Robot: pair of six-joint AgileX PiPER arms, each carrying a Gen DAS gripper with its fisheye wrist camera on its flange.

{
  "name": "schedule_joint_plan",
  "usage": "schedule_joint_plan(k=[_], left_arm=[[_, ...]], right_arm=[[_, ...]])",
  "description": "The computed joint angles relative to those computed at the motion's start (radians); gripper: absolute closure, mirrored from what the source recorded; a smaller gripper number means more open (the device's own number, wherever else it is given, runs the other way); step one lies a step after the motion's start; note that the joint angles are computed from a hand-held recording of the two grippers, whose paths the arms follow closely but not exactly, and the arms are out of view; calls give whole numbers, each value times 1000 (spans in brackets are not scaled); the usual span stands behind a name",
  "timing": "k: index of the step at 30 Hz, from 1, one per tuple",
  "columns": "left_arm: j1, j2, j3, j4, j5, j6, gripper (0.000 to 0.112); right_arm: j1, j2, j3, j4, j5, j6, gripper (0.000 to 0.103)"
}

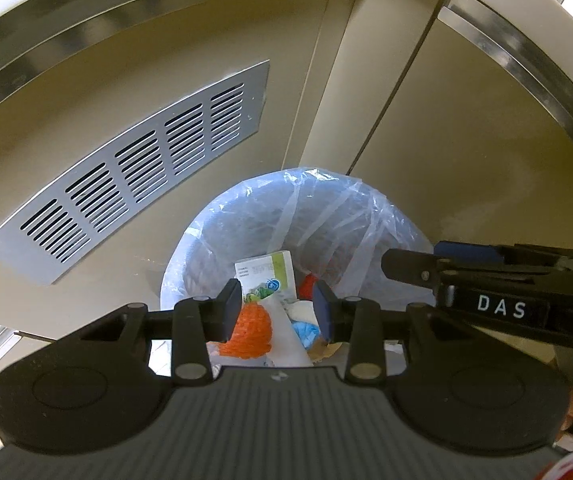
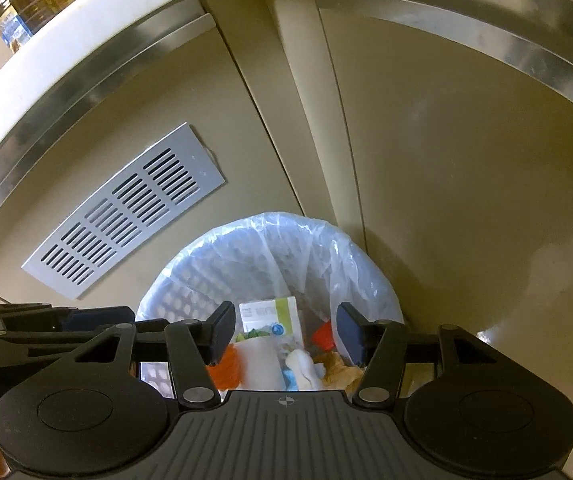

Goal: Collect trash
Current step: 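Open both tools to drop the cup and scrubber into the bin, then raise both open tools back up toward the counter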

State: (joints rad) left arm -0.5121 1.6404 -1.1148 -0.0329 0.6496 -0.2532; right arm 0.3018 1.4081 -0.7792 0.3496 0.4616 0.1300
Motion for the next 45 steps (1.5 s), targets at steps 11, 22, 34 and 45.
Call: schedule_joint_plan(k=[11, 22, 34, 45], left_arm=[[-6, -27, 4, 22, 8, -26, 78], [-59, -115, 15, 99, 55, -135, 78], [-193, -301, -17, 259, 267, -344, 78], [-376, -408, -165, 408, 512, -517, 78]], right_arm=[[5, -17, -13, -15, 28, 14, 47], [10, -125, -21, -59, 103, 54, 47], [-14, -328, -62, -48, 340, 31, 47], [-112, -461, -230, -34, 578, -56, 47]])
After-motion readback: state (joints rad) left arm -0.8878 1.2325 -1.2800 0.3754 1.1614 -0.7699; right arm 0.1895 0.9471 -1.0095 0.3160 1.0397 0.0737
